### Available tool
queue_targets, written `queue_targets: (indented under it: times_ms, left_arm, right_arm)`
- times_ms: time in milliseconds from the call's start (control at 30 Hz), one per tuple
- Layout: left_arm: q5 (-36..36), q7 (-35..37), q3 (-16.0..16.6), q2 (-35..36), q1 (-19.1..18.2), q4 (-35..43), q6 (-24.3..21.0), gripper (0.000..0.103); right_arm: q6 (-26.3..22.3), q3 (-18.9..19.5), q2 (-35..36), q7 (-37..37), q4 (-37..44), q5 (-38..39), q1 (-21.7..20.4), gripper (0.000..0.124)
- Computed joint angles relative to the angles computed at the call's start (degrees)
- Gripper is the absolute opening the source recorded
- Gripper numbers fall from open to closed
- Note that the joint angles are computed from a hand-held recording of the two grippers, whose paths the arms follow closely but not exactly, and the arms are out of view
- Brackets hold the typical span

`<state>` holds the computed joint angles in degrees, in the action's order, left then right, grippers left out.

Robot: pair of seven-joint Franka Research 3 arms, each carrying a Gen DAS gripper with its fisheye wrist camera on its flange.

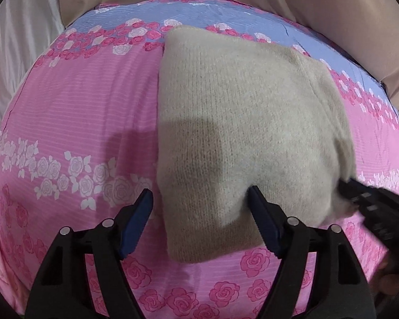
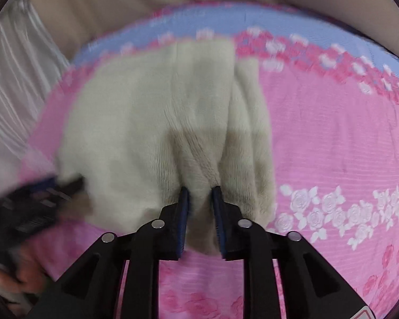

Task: Fold small clothes

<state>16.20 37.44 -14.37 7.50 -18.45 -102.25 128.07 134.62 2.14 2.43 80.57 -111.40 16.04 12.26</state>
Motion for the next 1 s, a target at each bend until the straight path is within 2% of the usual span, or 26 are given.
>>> queue_targets:
  times_ms: [133, 233, 267, 333, 400, 433, 500, 533, 667, 1000]
  left_arm:
    - [0.43, 0.00, 0.03, -0.38, -0.09, 0.01, -0.22, 0.072]
    - [2.27, -1.33, -0.02, -1.71, -0.45, -0.53, -0.40, 0.074]
    - [3.88, -2.27, -0.08, -2.33, -0.74, -0.72, -0.75, 0.079]
    - [7.20, -4.78, -0.24, -4.07, -1.17, -2.04, 0.08, 0.091]
    - [10.85, -7.76, -0.58, -5.95, -1.43, -3.76, 1.83, 0.094]
    - [12.82, -9.02, -0.90, -6.38, -1.65, -3.80, 1.45, 0.096]
    - [15.79, -10.65, -1.46, -6.73, -2.01, -3.44, 0.56, 0.096]
    - [17.88, -12.01, -1.83, -6.82, -2.35, -3.16, -0.14, 0.096]
    - [24.10, -16.47, -2.79, -7.45, -3.50, -3.01, -2.18, 0.096]
    - [26.87, -18.25, -3.79, -7.07, -5.15, -1.61, -5.99, 0.096]
  right_arm:
    - [-2.92, -0.35, -1.01, 2.30, 1.73, 2.27, -0.48, 0.023]
    - [0.85, -0.27, -5.44, 2.04, -1.39, 3.85, -0.53, 0.025]
    - [2.63, -0.12, -7.11, 2.38, -2.81, 3.46, -0.47, 0.029]
    - [7.68, 0.73, -10.98, 5.68, -6.61, 0.60, -0.51, 0.067]
    - [13.54, 2.21, -14.15, 10.90, -10.58, -3.83, -1.16, 0.083]
    - [16.21, 3.73, -15.67, 15.69, -12.54, -8.15, -2.26, 0.086]
    - [19.73, 5.79, -17.70, 22.12, -15.36, -14.14, -3.87, 0.086]
    - [20.61, 5.74, -18.08, 22.45, -16.05, -14.67, -3.56, 0.086]
    - [18.58, 4.54, -18.61, 20.02, -16.48, -13.29, -1.63, 0.086]
    - [17.86, 3.56, -20.25, 17.26, -18.05, -9.82, -0.58, 0.086]
